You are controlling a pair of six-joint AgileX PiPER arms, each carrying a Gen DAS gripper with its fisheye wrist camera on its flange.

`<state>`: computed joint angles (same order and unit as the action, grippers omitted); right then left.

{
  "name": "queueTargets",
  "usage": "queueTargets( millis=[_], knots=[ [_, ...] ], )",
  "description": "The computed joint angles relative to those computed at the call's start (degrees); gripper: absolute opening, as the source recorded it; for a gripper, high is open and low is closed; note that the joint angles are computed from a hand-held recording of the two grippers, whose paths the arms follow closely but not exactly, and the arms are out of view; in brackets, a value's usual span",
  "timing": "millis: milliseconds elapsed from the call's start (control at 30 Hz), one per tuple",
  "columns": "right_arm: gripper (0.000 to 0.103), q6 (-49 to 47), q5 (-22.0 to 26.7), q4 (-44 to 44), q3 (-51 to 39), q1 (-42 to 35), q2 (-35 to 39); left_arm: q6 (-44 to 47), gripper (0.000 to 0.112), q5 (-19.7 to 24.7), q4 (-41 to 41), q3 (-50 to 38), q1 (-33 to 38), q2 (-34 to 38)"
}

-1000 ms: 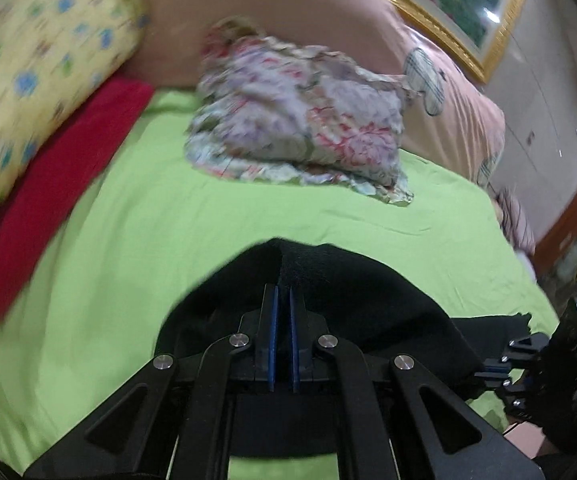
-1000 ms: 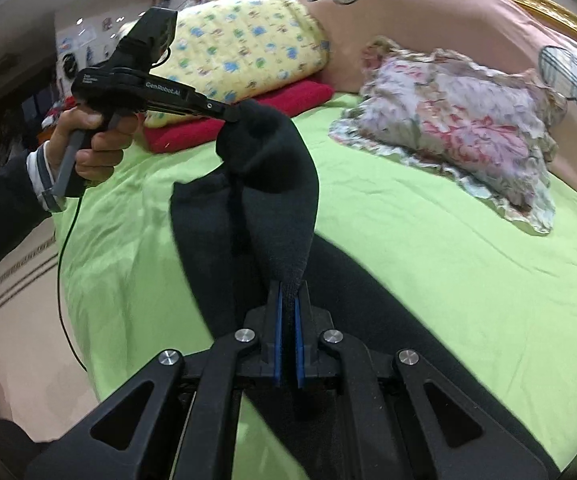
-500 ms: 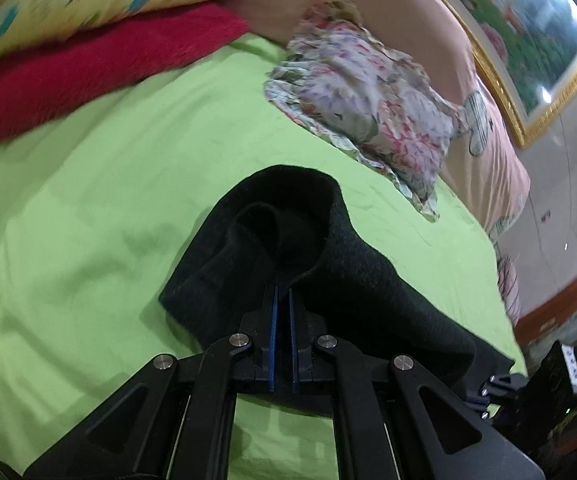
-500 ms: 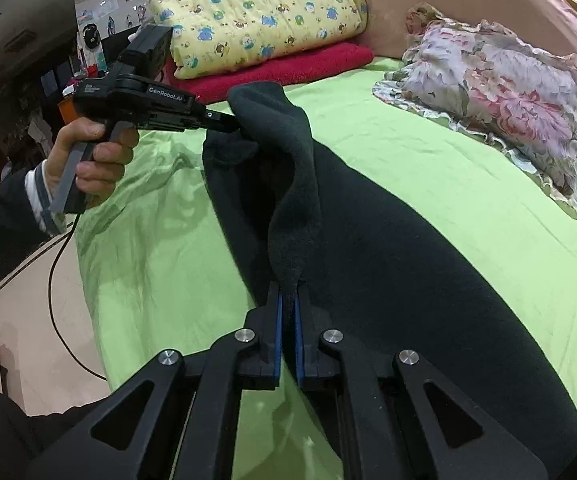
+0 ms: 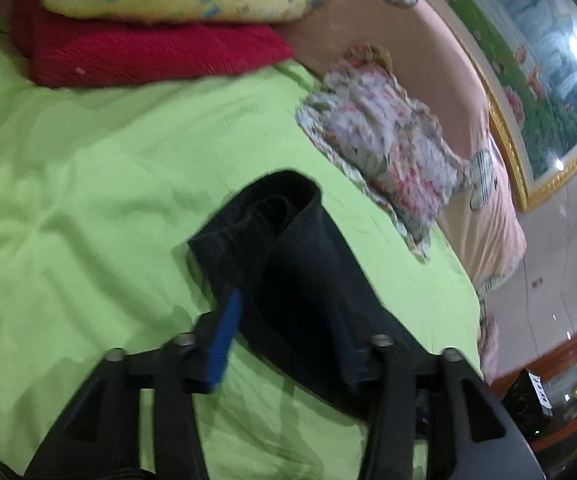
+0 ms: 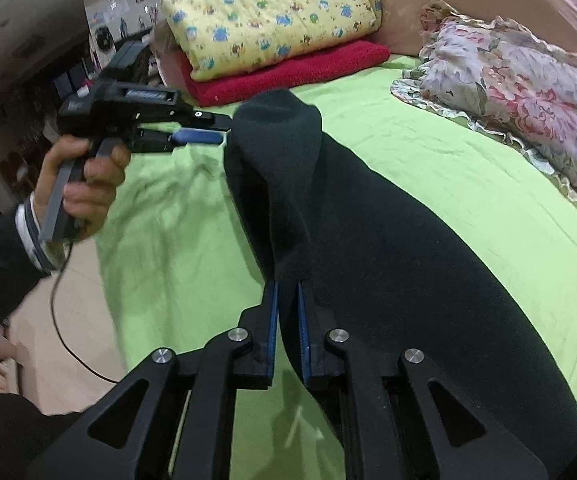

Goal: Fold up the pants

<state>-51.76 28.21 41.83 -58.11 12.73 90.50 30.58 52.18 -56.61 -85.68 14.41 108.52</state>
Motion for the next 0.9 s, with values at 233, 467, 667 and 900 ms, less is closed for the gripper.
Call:
queueTargets(
  millis=[233, 467, 667, 900],
  knots=[
    [0.045, -7.83, 3.32, 11.13, -0.28, -2.9, -0.79, -4.52, 0.069, -1.6, -0.25, 3.49, -0.01, -3.18],
    [0.045, 1.33, 0.35, 4.4, -4.05, -3.52, 0.95, -9.7, 0.069, -2.76, 5.03, 3.87, -2.82, -1.73],
    [0.045, 14.62, 0.84, -6.17, -10.44, -5.88, 4.71, -10.91, 0.069, -3.21, 7.03, 1.23, -4.99, 0.52],
    [0.045, 28.45, 9.86, -12.32, -23.87, -11.18, 15.08, -13.25, 0.069, -2.85, 11.89, -3.16, -6.31, 4.41]
  ],
)
